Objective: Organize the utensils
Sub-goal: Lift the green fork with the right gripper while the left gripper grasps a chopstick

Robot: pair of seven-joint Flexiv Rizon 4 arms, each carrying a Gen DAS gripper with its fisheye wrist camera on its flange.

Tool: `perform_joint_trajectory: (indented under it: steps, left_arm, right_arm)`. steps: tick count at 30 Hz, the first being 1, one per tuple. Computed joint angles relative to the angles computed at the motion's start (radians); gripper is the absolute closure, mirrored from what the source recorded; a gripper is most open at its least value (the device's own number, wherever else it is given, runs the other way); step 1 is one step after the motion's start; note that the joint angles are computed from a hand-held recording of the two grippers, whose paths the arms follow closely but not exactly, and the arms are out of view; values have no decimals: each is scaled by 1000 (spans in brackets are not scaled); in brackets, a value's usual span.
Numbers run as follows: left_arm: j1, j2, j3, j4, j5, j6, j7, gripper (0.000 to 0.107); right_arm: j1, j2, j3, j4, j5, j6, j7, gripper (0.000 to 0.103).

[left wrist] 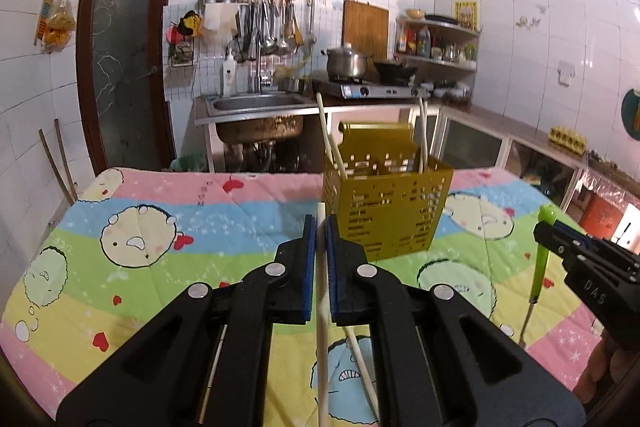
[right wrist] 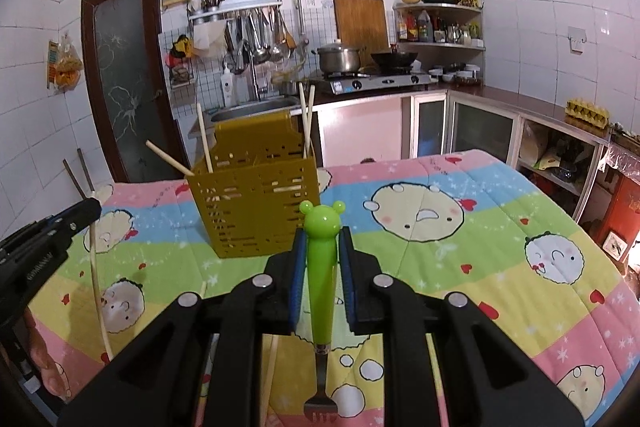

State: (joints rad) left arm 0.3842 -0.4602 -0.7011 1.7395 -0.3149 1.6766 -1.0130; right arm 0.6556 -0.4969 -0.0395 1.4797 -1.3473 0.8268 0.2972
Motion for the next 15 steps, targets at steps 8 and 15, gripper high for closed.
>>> perform_joint_trajectory:
  steps: [8, 15]
  left_arm:
    - [74, -13, -87, 4, 61, 46, -56, 103]
    - [56, -31, -70, -39, 96, 41, -90, 103]
  right_arm:
    - [-3, 3, -9, -5, -69, 2, 48, 86]
    - [-19, -13, -15, -38, -70, 25, 37, 87]
